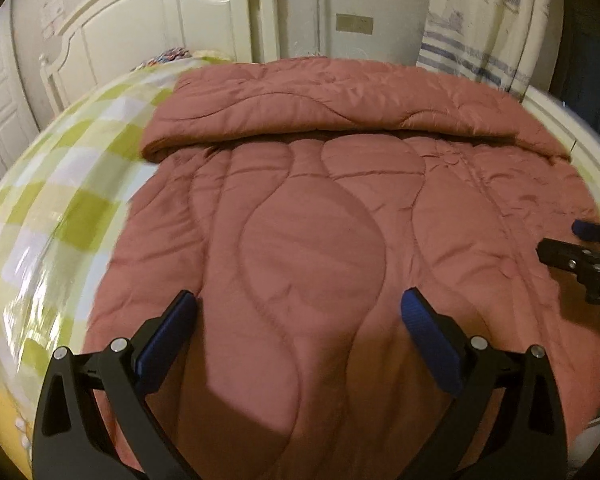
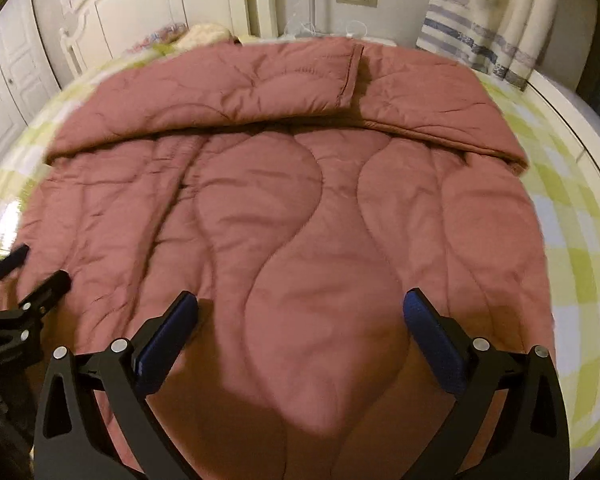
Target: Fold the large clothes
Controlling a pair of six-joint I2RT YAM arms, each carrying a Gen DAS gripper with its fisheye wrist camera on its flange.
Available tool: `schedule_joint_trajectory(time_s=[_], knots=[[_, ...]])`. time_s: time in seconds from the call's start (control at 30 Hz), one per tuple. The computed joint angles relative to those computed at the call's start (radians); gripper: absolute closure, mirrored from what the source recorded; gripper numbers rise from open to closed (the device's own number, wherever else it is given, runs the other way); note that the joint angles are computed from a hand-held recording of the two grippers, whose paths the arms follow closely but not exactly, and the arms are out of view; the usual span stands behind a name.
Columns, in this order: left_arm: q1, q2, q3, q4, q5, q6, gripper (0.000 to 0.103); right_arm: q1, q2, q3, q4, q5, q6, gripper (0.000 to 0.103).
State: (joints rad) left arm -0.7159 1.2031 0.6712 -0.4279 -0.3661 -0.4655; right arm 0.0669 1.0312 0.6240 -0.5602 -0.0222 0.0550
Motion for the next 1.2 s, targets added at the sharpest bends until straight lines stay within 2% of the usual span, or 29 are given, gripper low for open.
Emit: schedule_joint_trajectory(time_s=[0.03,0.1,0.17,0.23,0.3,0.4,0.5,0.57,0.63,0.7,0.83,0.93,1.0,1.1,1.2], knots=[[-0.006,-0.094,-0.039,-0.018,0.002,0.000,0.002,-0.005,-0.088,-0.024,-0.024,-0.005,-0.014,0.006],[-0.042,-0.197,-0.074,-0.061,-0.054,0.003,0.002,-0.033,-0.277,-0.076,-0.081,-0.015,-0.081,0.005],[-0.091,-0.280,-0.112,-0.126,-0.134,-0.007,0.002,-0.085,-0.392,-0.111,-0.140,-0.052,-0.133,0.005],[-0.105,-0.320,-0.153,-0.169,-0.132,-0.034,0.002,-0.155,-0.469,-0.148,-0.211,-0.106,-0.185,0.005],[-0.113,-0.340,-0.202,-0.159,-0.116,-0.050,0.002,-0.169,-0.519,-0.205,-0.241,-0.112,-0.213,0.005],[-0.145,-0.387,-0.252,-0.129,-0.161,-0.060,0.002,-0.198,-0.682,-0.298,-0.250,-0.120,-0.247,0.004],[-0.153,-0.344,-0.199,-0.180,-0.167,-0.080,0.002,-0.146,-0.608,-0.239,-0.282,-0.059,-0.187,0.005],[-0.161,-0.353,-0.156,-0.201,-0.155,-0.086,0.002,-0.114,-0.611,-0.208,-0.293,-0.028,-0.153,0.005],[-0.194,-0.299,-0.087,-0.198,-0.195,-0.064,0.002,-0.039,-0.581,-0.186,-0.254,0.037,-0.114,0.005],[-0.223,-0.148,0.021,-0.172,-0.253,-0.008,0.002,-0.012,-0.468,-0.158,-0.184,0.070,-0.097,0.005],[-0.161,0.134,0.173,-0.054,-0.263,0.132,0.002,-0.014,-0.122,-0.081,0.038,0.109,-0.067,0.005],[-0.075,0.284,0.240,-0.004,-0.203,0.168,0.002,-0.069,0.064,-0.035,0.124,0.071,-0.071,0.004],[-0.028,0.323,0.261,-0.013,-0.136,0.162,0.002,-0.120,0.092,-0.024,0.128,0.001,-0.075,0.004],[-0.023,0.313,0.246,-0.001,-0.128,0.172,0.002,-0.100,0.063,-0.044,0.132,0.031,-0.081,0.004],[-0.041,0.305,0.230,0.011,-0.160,0.174,0.002,-0.060,0.066,-0.013,0.086,0.082,-0.043,0.004]])
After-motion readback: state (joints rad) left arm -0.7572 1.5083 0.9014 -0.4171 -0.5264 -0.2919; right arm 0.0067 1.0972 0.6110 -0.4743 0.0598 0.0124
